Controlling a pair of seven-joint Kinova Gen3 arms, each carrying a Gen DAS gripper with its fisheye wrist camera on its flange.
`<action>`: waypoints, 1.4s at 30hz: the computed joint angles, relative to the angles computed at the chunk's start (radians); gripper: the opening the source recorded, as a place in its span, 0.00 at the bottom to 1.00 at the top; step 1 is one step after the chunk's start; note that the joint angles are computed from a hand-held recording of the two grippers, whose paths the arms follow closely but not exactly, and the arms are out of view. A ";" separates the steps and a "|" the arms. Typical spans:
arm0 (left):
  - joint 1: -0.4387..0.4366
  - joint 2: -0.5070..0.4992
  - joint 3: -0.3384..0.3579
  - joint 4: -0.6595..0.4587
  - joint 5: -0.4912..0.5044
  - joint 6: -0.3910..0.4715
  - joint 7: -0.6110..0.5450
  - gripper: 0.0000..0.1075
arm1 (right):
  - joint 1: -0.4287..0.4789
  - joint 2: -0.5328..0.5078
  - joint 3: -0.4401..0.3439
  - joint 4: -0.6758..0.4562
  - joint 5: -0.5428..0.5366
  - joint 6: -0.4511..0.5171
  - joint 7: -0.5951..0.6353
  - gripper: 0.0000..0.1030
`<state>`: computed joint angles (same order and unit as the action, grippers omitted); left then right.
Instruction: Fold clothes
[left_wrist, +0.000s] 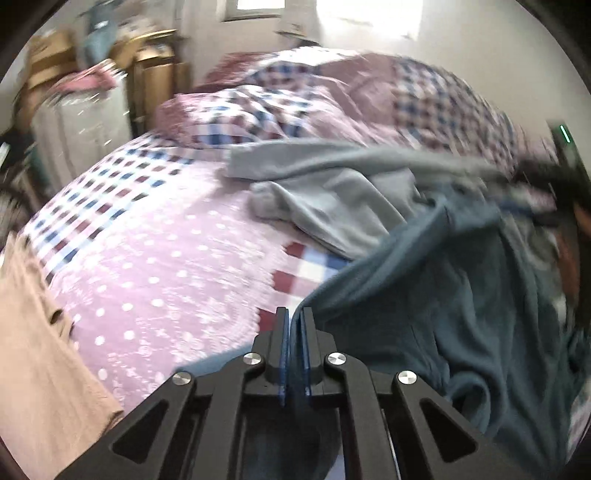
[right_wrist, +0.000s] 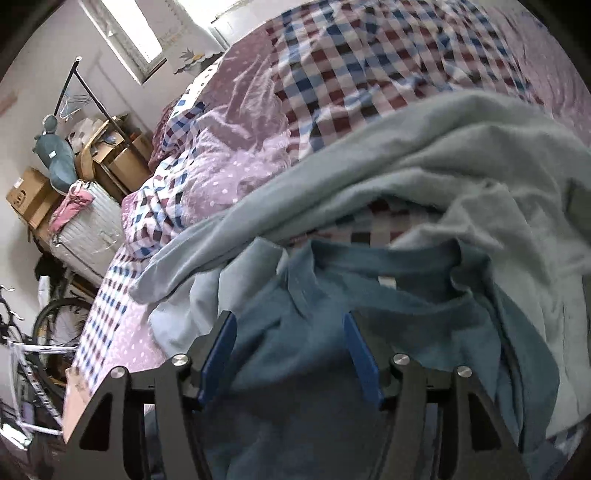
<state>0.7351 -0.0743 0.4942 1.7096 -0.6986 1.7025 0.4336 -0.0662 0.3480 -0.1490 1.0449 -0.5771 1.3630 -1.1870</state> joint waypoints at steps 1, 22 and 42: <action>-0.017 -0.007 0.024 0.007 -0.007 0.018 0.041 0.03 | 0.009 0.002 -0.003 0.000 -0.007 0.018 0.013 0.62; -0.223 -0.315 0.151 0.220 0.036 -0.181 0.426 0.50 | 0.033 -0.189 0.006 0.291 -0.274 -0.260 0.231 0.80; -0.373 -0.245 0.261 0.120 0.007 -0.481 0.093 0.57 | 0.610 -0.263 0.468 0.476 -0.406 0.399 0.739 0.80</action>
<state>0.3616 -0.3189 0.7553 1.8300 -0.6918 1.2213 0.5266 0.5433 0.0846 0.3193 1.5205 -0.9834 1.7616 -0.4475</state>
